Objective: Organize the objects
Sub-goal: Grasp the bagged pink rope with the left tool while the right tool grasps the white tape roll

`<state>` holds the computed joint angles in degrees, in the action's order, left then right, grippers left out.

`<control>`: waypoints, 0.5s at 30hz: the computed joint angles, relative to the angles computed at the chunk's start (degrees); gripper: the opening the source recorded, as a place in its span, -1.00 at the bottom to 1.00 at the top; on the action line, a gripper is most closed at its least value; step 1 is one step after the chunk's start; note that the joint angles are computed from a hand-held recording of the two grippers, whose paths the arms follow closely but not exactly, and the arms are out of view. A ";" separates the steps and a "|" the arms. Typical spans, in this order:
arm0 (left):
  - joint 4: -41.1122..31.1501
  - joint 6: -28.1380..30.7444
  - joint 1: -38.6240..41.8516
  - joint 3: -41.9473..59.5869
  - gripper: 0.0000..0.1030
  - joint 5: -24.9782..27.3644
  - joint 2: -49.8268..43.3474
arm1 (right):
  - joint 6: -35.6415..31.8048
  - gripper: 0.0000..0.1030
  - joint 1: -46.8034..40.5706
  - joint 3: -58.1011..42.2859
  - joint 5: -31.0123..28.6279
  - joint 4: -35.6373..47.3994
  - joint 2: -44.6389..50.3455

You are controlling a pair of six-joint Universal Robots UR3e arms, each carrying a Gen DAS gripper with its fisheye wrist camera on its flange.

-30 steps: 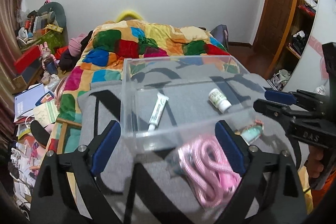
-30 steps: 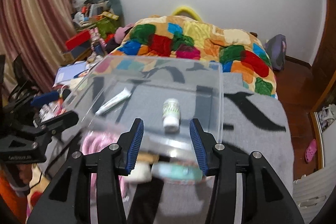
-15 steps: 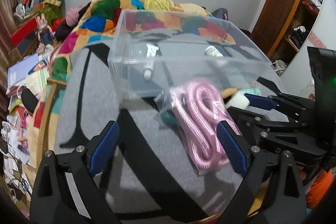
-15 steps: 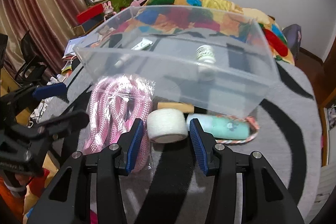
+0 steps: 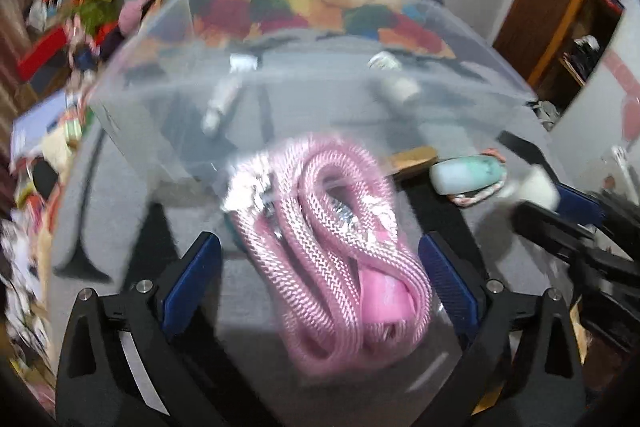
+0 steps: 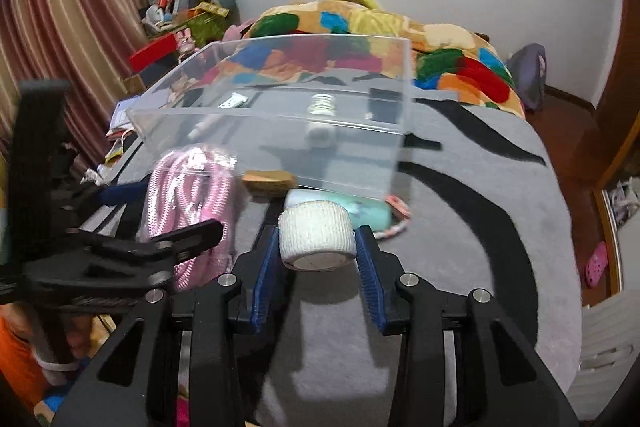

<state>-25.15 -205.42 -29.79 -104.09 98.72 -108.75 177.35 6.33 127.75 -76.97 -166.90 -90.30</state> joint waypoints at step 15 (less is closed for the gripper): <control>8.35 3.17 -2.90 -8.56 -0.09 -1.17 5.47 | 0.53 -0.31 0.58 2.61 1.63 -3.13 -0.38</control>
<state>-16.80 -202.25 -32.68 -112.66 97.55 -103.28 177.88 6.92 130.36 -75.33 -170.04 -90.69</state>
